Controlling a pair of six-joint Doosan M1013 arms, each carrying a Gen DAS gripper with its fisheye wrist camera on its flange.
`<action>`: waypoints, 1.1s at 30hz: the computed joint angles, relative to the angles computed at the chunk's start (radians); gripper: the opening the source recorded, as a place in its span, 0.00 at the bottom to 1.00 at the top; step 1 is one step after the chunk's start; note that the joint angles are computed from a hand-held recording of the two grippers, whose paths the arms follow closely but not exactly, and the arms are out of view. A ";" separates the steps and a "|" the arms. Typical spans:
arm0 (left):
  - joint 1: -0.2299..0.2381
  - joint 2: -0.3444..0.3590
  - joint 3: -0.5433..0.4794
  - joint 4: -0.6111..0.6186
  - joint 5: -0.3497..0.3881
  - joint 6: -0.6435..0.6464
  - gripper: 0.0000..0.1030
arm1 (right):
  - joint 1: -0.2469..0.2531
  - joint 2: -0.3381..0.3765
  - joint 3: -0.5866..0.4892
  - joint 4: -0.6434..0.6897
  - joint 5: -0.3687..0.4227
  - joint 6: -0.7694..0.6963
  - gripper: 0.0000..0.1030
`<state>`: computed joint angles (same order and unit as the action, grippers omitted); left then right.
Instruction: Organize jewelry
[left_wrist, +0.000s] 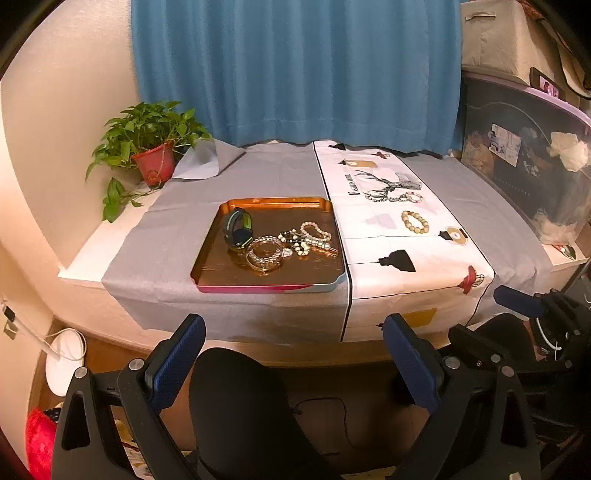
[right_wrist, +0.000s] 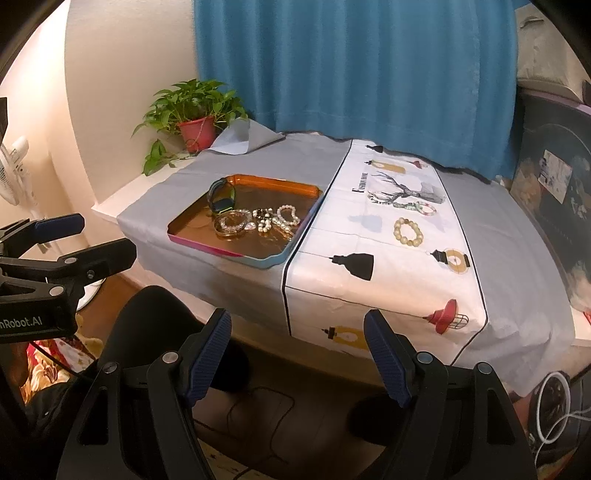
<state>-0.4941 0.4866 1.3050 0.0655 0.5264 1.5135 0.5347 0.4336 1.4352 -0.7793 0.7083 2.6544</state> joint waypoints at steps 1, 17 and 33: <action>-0.001 0.001 -0.002 0.000 0.000 0.004 0.93 | -0.001 -0.001 0.001 -0.003 0.001 0.005 0.73; -0.011 0.037 -0.055 0.000 0.044 0.034 0.93 | -0.023 0.006 0.000 0.032 0.016 0.000 0.73; -0.029 0.092 -0.140 -0.008 0.111 0.065 0.93 | -0.069 0.012 0.009 0.058 0.019 0.022 0.73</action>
<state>-0.5226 0.5791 1.1645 0.0577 0.6369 1.5788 0.4662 0.4458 1.4441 -0.7215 0.7276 2.6762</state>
